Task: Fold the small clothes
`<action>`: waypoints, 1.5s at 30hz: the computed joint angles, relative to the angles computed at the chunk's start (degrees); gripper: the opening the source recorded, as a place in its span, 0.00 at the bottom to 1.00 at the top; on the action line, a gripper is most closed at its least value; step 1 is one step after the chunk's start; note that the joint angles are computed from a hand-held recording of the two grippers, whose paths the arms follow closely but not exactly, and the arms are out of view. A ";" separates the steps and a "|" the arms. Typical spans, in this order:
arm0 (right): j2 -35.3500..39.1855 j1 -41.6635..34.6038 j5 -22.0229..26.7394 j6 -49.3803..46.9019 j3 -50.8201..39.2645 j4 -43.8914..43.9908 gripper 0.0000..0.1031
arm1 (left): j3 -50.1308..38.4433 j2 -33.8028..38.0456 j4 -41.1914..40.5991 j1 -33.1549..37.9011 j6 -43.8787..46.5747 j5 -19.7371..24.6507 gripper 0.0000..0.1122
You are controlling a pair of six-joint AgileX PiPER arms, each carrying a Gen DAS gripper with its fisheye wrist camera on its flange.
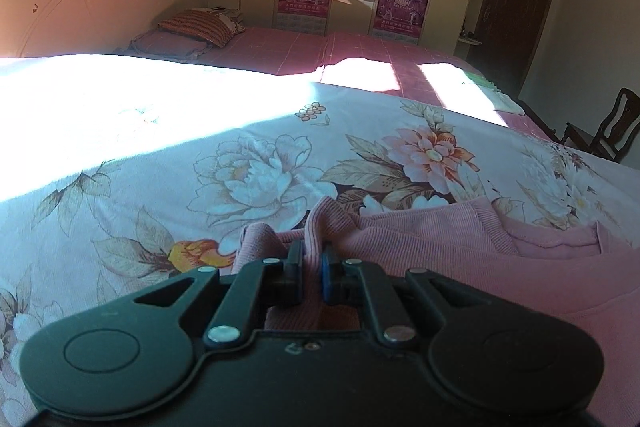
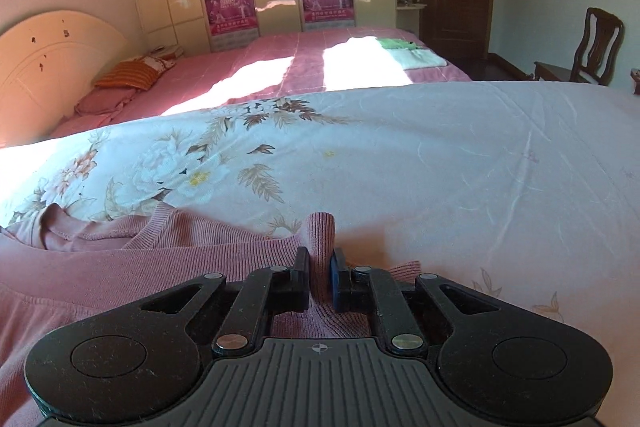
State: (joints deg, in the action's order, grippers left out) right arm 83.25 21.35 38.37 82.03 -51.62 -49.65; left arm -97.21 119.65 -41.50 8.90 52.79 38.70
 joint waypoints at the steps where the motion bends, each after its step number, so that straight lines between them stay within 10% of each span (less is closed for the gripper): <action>1: 0.12 0.32 0.95 -1.04 -0.50 0.76 0.09 | 0.60 -0.70 0.96 -0.26 -0.61 -0.86 0.12; 5: -4.51 3.33 4.07 0.69 -0.17 -0.20 0.27 | 1.33 -4.04 -1.87 2.42 1.12 3.70 0.17; 13: -6.78 22.67 10.67 -0.07 -3.30 1.98 0.28 | 14.09 -15.28 -11.46 8.54 16.89 16.92 0.17; 21: 1.66 31.16 13.59 5.97 -4.14 0.47 0.28 | 26.92 -16.96 -11.63 5.83 23.42 1.88 0.19; 35: -3.01 41.06 22.32 15.59 -4.47 -1.74 0.28 | 32.31 -24.81 -14.22 12.85 26.90 8.31 0.19; 45: -0.31 45.14 24.11 14.52 -2.40 6.21 0.28 | 37.25 -26.09 -13.47 14.02 28.68 3.76 0.24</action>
State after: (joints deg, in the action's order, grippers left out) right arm 82.93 66.50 62.48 96.55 -54.02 -43.44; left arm -59.97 93.56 -54.97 22.92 81.47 42.46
